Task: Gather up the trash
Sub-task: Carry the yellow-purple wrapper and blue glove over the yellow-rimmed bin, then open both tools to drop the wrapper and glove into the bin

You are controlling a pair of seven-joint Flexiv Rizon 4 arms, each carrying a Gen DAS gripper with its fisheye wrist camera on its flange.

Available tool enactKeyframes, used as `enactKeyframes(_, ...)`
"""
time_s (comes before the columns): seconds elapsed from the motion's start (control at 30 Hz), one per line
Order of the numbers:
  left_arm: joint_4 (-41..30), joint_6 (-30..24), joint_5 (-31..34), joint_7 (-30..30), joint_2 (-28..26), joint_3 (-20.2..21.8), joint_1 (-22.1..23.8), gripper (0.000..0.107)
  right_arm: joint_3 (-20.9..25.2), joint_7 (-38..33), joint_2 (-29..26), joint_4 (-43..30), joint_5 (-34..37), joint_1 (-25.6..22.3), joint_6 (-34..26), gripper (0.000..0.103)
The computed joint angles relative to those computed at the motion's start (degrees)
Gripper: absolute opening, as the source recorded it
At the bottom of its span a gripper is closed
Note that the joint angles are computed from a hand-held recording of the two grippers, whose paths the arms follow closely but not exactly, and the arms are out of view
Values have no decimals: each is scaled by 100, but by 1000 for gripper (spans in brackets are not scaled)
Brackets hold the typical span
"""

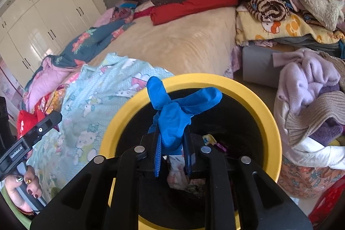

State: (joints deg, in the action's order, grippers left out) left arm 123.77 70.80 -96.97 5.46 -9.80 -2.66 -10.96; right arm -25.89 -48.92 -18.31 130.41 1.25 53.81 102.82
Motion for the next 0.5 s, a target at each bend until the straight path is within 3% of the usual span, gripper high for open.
enactKeyframes(0.1, 16, 12, 85, -1, -32, -51, -62, 20, 263, 60, 11, -9, -1, -269, -51, 19)
enactKeyframes(0.2, 17, 59, 104, 62, -79, -103, -146, 20, 455, 143, 27, 4, -61, -491, -71, 30)
enactKeyframes(0.5, -55, 98, 502, -91, -321, -215, -256, 24, 191, 250, 120, 156, -63, -354, -35, 51)
